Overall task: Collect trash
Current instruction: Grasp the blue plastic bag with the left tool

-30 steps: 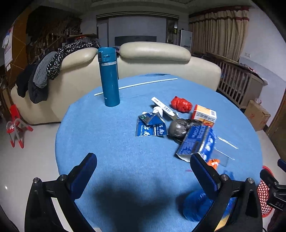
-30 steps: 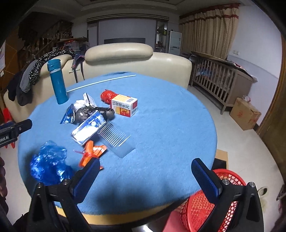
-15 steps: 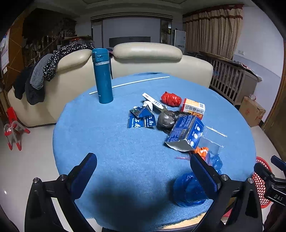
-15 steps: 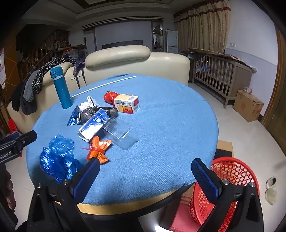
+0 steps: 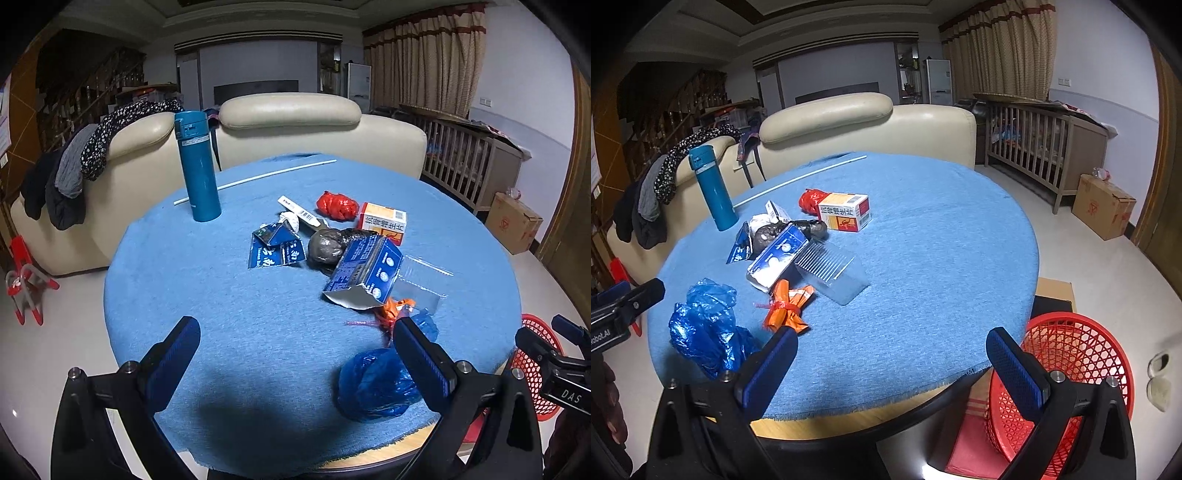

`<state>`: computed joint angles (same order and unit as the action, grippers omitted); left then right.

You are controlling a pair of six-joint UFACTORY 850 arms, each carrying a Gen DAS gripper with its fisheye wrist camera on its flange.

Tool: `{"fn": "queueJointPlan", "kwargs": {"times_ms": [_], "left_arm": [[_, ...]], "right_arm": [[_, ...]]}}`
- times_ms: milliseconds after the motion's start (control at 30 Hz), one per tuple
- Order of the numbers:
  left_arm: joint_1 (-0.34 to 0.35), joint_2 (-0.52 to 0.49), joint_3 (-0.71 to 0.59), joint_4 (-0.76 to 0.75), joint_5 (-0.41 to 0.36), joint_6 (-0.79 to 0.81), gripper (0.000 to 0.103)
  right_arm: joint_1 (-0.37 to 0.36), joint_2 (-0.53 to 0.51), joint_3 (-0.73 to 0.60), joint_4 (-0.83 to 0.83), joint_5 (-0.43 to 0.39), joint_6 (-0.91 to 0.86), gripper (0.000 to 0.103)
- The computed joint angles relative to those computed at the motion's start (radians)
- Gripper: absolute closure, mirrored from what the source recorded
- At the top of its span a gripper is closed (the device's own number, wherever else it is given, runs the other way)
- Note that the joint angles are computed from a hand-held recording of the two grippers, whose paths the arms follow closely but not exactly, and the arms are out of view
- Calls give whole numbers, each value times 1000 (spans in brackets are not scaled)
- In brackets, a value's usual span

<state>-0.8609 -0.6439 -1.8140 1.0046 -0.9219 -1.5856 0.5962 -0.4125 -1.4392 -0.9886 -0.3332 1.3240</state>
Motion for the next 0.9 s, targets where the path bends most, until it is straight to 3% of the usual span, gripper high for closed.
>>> {"fn": "queueJointPlan", "kwargs": {"times_ms": [600, 900], "left_arm": [[-16, -15, -30, 7, 8, 28, 0], [-26, 51, 69, 116, 111, -104, 0]], "right_arm": [[-14, 16, 29, -30, 15, 62, 0], [-16, 21, 34, -50, 15, 86, 0]]}}
